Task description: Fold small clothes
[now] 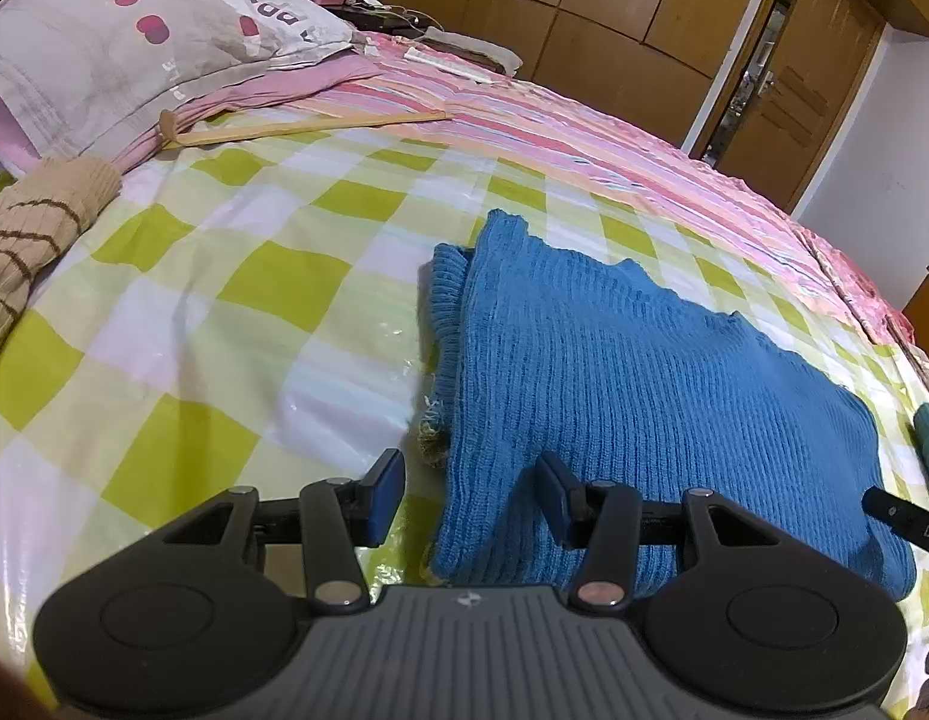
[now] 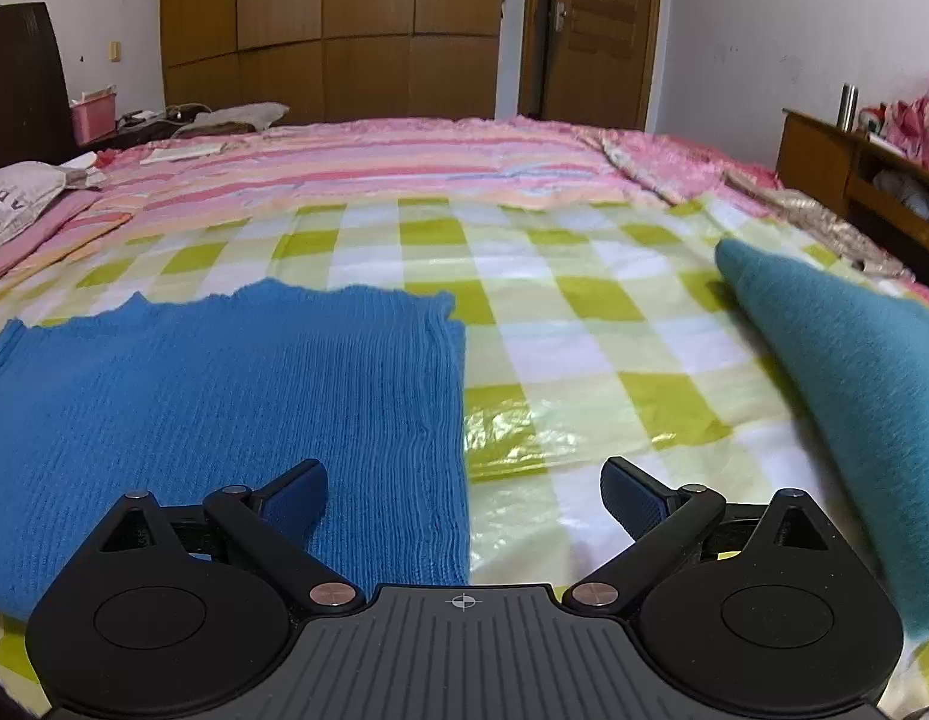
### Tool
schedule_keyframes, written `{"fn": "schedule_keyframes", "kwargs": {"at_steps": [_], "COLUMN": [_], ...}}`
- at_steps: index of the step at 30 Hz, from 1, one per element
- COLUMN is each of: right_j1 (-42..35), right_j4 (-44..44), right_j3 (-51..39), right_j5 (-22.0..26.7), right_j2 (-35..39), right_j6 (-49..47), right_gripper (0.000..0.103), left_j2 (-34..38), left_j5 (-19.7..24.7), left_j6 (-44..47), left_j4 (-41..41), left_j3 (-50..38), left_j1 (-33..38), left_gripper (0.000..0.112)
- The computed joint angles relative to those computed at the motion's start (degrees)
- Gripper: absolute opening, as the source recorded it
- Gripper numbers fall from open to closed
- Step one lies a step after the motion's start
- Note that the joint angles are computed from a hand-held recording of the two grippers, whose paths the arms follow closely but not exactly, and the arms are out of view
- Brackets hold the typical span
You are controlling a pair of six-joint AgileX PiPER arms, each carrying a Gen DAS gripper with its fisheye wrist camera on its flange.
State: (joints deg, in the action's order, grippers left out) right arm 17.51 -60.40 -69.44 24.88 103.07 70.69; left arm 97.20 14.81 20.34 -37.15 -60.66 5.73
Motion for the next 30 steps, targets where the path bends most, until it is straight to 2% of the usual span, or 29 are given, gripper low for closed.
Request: {"fn": "schedule_keyframes", "kwargs": {"at_steps": [4,10,14,17,22,25,30], "right_j1": [2.2,6.4,9.2,11.1,14.0,14.7,16.0], "right_j4": [-2.8,-2.3,2.8,9.3,24.6,36.9,48.8], "right_j3": [-1.1,-4.8,-9.0,-14.4,-26.7,-37.6,-57.8], "right_j5": [2.4,2.9,2.1,2.1,4.2,8.3,19.0], "right_j2": [-0.8,-0.4,1.4,4.1,10.9,17.0,28.2], "right_j6": [-0.5,-6.4,-14.0,-22.8,-41.0,-53.5,-65.3], "right_gripper": [0.099,0.099,0.099,0.099,0.099,0.098,0.097], "left_j2": [-0.1,-0.6,-1.1,-1.3,-0.9,-0.4,-0.4], "left_j5": [0.3,0.5,0.9,2.7,3.4,4.5,3.8], "left_j6": [0.9,3.2,2.2,4.5,5.3,6.0,7.1], "left_j4": [-0.8,-3.1,-3.3,-7.2,-8.3,-9.3,-9.9], "left_j3": [0.0,0.4,0.8,1.3,1.3,1.1,1.4], "left_j1": [0.0,0.5,1.1,2.2,2.3,2.6,1.9], "left_gripper": [0.053,0.053,0.053,0.053,0.053,0.053,0.053]}}
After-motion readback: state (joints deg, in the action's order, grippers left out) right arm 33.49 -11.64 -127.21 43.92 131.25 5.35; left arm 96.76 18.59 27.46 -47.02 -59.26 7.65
